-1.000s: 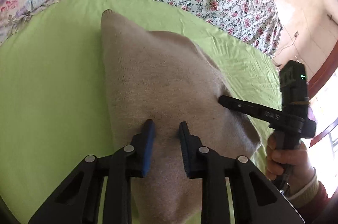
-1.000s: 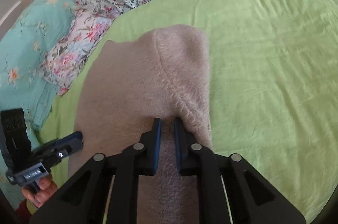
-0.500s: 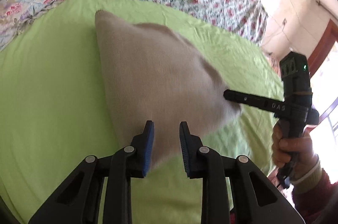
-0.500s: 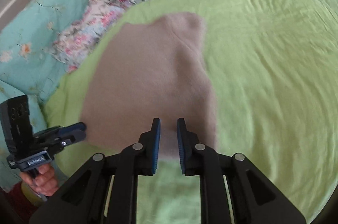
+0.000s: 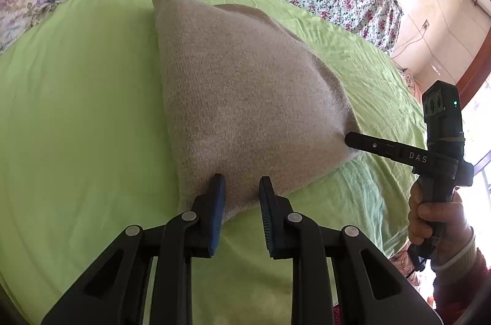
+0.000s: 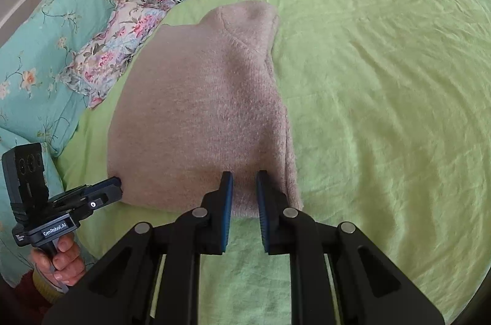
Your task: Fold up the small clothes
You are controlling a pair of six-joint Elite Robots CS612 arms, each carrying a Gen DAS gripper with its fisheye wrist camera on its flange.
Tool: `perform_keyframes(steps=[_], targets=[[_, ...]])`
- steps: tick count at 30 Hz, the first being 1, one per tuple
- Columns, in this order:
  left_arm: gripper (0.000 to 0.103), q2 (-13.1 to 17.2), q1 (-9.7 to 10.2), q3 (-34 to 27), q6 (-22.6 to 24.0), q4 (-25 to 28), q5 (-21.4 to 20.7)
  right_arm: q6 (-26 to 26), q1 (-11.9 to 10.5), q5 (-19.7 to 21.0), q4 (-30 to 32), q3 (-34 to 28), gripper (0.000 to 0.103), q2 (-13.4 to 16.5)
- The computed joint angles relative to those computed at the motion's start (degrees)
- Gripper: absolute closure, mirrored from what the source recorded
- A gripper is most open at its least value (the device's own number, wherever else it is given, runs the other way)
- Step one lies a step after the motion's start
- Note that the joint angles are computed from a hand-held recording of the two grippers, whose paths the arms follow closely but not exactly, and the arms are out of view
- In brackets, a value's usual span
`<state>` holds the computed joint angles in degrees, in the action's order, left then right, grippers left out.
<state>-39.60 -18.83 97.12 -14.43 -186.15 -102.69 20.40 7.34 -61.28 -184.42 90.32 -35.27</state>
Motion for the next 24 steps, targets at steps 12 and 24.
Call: perform_keyframes(steps=[12, 24], targets=[[0.079, -1.14, -0.76, 0.27, -1.30, 3.05, 2.69, -0.75, 0.46, -2.61, 3.05, 2.10, 0.085, -2.27], [0.017, -5.62, -2.77, 6.37, -1.74, 1.57, 14.04, -5.33, 2.39, -9.83, -0.27, 9.47, 0.025, -7.11]])
